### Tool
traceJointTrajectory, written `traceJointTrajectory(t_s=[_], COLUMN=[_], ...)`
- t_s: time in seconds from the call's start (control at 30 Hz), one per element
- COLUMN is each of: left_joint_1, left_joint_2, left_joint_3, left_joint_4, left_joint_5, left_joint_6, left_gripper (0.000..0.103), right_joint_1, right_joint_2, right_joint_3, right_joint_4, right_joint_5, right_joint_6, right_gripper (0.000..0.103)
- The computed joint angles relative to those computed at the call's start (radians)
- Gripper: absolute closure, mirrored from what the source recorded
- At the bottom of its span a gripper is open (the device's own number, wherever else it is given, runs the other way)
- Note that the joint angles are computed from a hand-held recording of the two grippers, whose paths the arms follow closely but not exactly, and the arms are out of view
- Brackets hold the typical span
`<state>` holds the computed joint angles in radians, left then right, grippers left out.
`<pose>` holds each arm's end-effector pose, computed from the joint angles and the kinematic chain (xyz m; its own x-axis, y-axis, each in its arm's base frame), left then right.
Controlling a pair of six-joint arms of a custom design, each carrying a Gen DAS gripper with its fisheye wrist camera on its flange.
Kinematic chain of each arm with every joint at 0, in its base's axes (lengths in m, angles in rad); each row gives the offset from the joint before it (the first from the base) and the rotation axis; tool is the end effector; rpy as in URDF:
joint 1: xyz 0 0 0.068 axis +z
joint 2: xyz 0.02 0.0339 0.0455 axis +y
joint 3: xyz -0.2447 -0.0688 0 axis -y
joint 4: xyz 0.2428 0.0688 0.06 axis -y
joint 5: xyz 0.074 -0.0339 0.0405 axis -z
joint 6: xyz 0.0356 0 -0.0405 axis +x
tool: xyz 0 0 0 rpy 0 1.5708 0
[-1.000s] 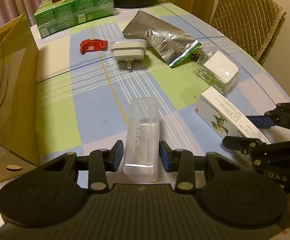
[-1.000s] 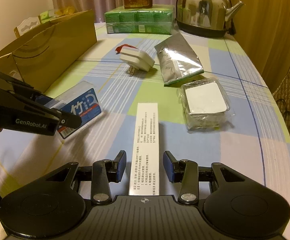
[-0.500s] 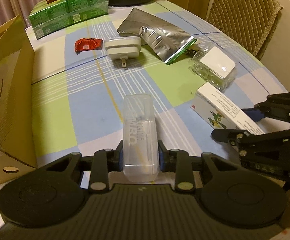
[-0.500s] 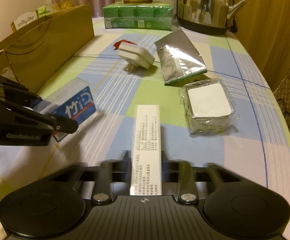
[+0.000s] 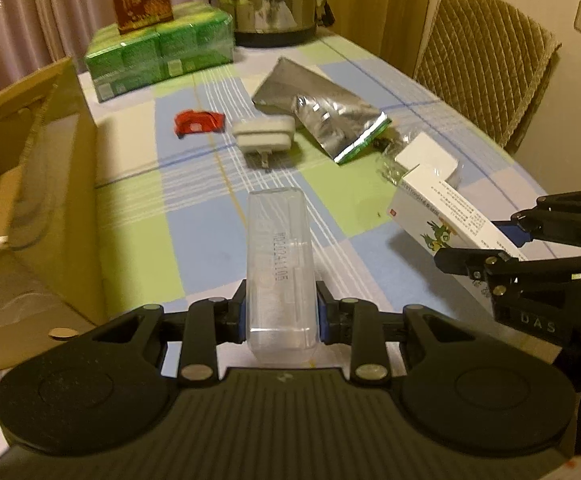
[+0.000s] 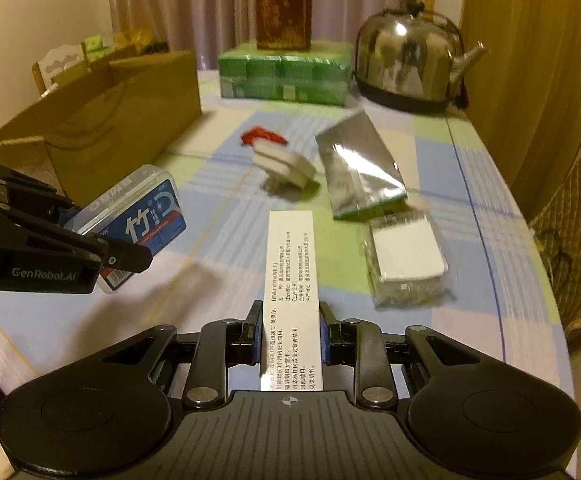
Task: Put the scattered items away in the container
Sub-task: 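Carry the clear case in the left gripper while the right carries the long white box to the cardboard box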
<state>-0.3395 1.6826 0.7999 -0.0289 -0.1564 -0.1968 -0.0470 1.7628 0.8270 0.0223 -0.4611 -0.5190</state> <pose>0.2986 -0.0996 0.1209 -0.7777 0.0698 -0.6247 0.0886 0.9961 0.0010 0.3241 0.0006 0.1100 -0.5728 -0.4178 -0.7052 -0.5915 0.8063 0.0028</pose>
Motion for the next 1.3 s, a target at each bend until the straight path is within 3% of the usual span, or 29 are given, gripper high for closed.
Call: traceJointTrajectory(t_s=[0.43,0.7,0.93,1.3], left_joint_1=[0.131,0.35,0.575,0.797], left_joint_2=[-0.38,-0.555,-0.526,-0.3], left_joint_3=[-0.111,-0.096,-0.04,0.036], left_joint_4=[-0.148,-0.26,-0.256,-0.13], left_joint_5=[-0.016,0.036,0.126,0.257], left_joint_6=[0.08,0.206,0.316,0.384], left_gripper=[0.077,0.077,0.077,0.077], right_joint_1=[0.168,0.366,0.522,0.641], right_joint_2=[-0.158,-0.098,0.034,0.296], right_joint_3=[0.023,0.206,0.418,0.684], right_joint_4=[-0.027,-0.052,-0.08,-0.12], right_joint_5=[-0.034,-0.019,0.024,0.097], right_joint_6=[0.113,0.233,0.328,0.352], right_gripper=[0.08,0.08,0.08,0.08])
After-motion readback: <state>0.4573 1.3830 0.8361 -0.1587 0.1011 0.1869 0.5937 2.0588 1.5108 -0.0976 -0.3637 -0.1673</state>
